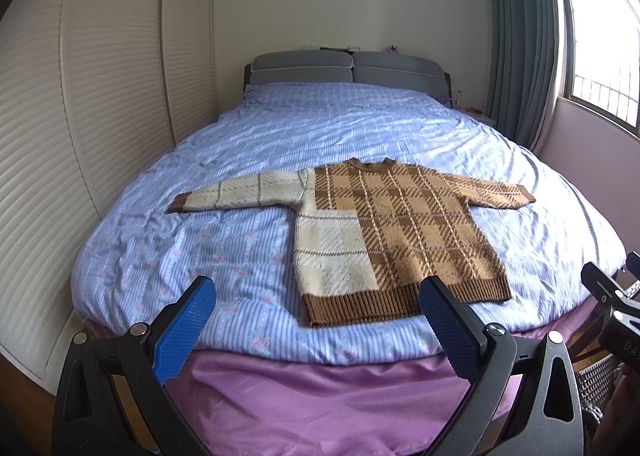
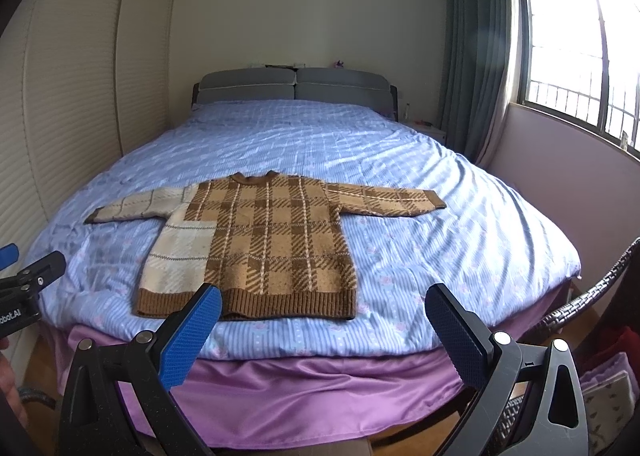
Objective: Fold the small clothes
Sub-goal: 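Move the right tool to the brown sleeve cuff and grasp it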
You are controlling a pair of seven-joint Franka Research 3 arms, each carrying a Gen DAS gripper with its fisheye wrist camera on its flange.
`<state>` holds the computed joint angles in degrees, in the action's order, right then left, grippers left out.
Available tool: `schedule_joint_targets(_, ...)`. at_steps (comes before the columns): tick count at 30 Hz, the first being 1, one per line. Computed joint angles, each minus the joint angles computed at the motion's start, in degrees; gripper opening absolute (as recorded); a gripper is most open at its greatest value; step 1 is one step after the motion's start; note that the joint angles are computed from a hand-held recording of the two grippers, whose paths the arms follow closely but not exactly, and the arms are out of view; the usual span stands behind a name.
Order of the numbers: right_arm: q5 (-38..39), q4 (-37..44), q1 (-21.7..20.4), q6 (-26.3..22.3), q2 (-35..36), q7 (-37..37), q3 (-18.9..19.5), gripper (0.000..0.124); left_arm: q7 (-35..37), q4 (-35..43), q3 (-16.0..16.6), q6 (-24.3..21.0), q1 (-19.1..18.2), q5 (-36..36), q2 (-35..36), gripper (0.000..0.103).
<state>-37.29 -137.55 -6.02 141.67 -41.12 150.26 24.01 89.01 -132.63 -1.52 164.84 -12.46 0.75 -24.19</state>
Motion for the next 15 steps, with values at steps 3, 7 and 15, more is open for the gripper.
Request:
schedule_joint_targets(3, -0.9, 0.9, -2.0, 4.7, 2.1, 0.8, -2.1, 0.102, -0.3, 4.2, -0.7, 1.3, -0.1, -0.1, 4.4, 0.103)
schedule_joint_targets(7, -2.6, 3.1, -7.4, 10.4, 5.7, 3.8, -3.8, 0.102, -5.2, 11.6, -5.0, 4.7, 3.0, 3.9, 11.8, 0.103)
schedule_joint_targets(15, -16.6, 10.8, -19.5, 16.1, 15.4, 14.1, -3.8, 0.102, -33.8, 33.7, -9.7, 6.4, 3.8, 34.2, 30.6, 0.103)
